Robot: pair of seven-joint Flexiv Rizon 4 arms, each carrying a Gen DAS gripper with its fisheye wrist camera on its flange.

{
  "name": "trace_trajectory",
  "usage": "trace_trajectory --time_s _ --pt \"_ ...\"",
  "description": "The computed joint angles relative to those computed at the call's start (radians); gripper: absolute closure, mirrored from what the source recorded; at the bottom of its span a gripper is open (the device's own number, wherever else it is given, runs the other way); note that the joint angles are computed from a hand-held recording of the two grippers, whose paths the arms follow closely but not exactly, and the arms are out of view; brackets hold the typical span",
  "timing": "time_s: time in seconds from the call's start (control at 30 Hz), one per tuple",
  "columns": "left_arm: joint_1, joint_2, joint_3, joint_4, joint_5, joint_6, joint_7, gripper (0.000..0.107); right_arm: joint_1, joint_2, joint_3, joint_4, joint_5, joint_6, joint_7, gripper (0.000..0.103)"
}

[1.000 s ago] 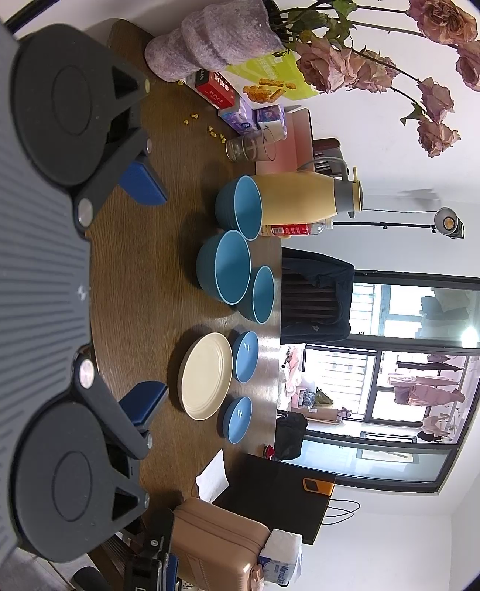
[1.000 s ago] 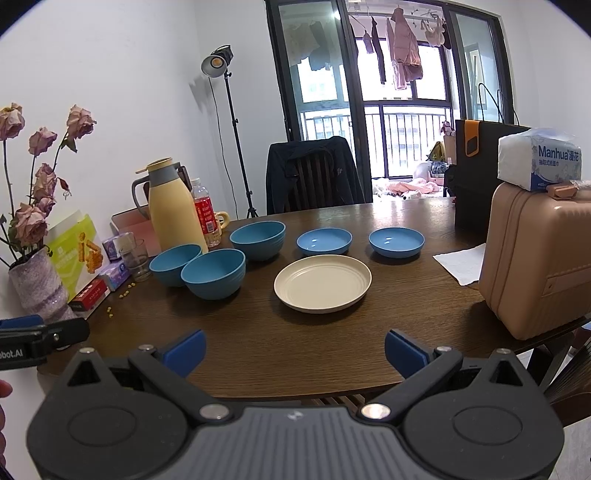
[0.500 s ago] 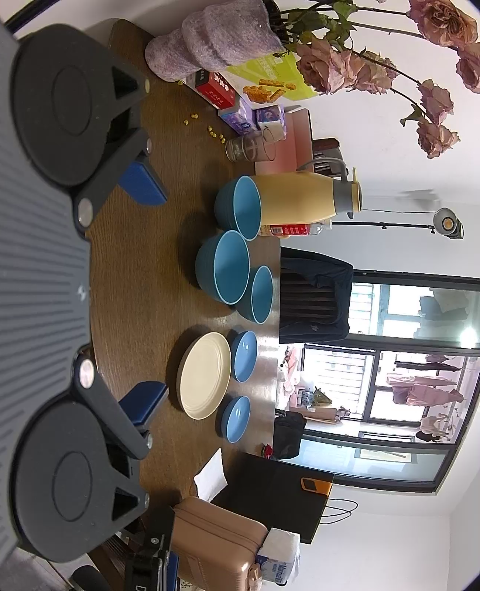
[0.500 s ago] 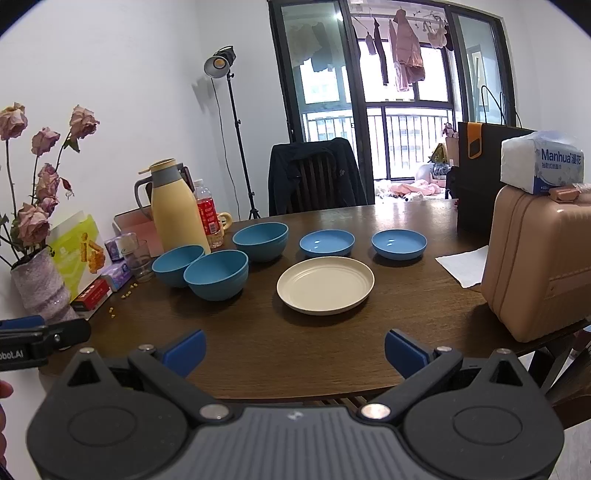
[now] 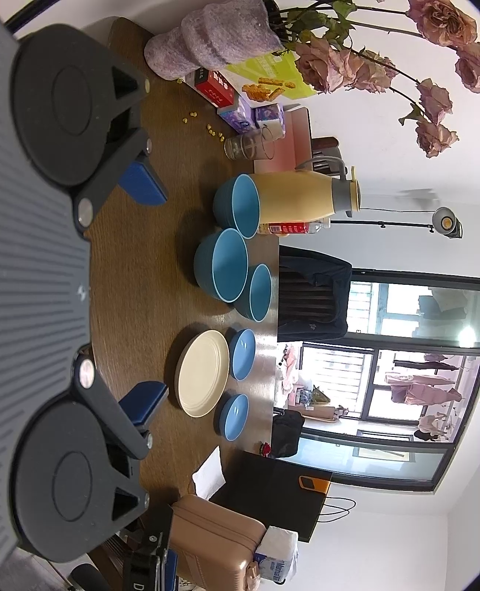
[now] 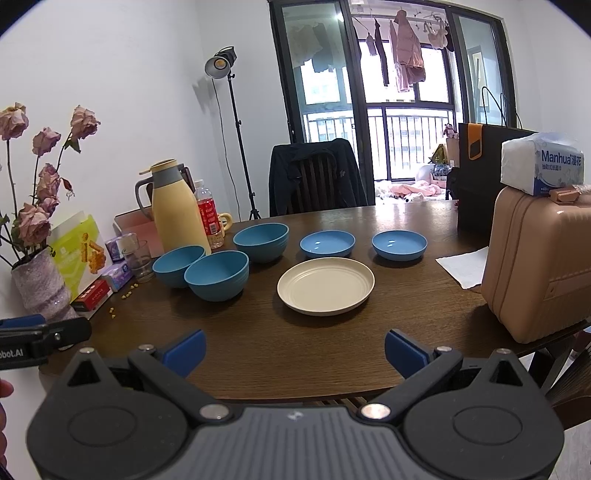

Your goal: Organize plates and bowls

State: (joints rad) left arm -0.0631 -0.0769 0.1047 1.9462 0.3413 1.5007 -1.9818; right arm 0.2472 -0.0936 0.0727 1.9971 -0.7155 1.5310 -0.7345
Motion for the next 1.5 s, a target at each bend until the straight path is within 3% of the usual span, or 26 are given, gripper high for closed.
trace_trajectory --time_s 0.63,0.8,1.03,1.23,1.5 --pt "-0.006 -0.005 -0.001 -0.012 0.003 -0.007 -0.008 0.004 0.001 0.001 0.005 -0.005 0.011 -0.005 -0.014 0.0" --pt "-0.014 -0.028 0.001 -0.043 0.012 -0.018 -0.019 0.004 -0.006 -0.009 0.025 -0.026 0.091 -0.018 -0.095 0.0" --pt "-0.027 -0.085 0.006 -0.099 -0.043 -0.017 0.025 0.004 0.012 -0.046 0.011 -0.084 0.136 -0.055 -0.146 0.0" --pt "-0.021 -0.157 -0.014 -0.163 -0.158 -0.029 0.127 0.004 0.001 -0.101 0.027 -0.17 0.247 -0.103 -0.251 0.0" --pt "-0.032 -0.273 -0.023 -0.288 -0.285 -0.055 0.243 0.004 0.01 -0.194 -0.001 -0.304 0.286 -0.173 -0.302 0.0"
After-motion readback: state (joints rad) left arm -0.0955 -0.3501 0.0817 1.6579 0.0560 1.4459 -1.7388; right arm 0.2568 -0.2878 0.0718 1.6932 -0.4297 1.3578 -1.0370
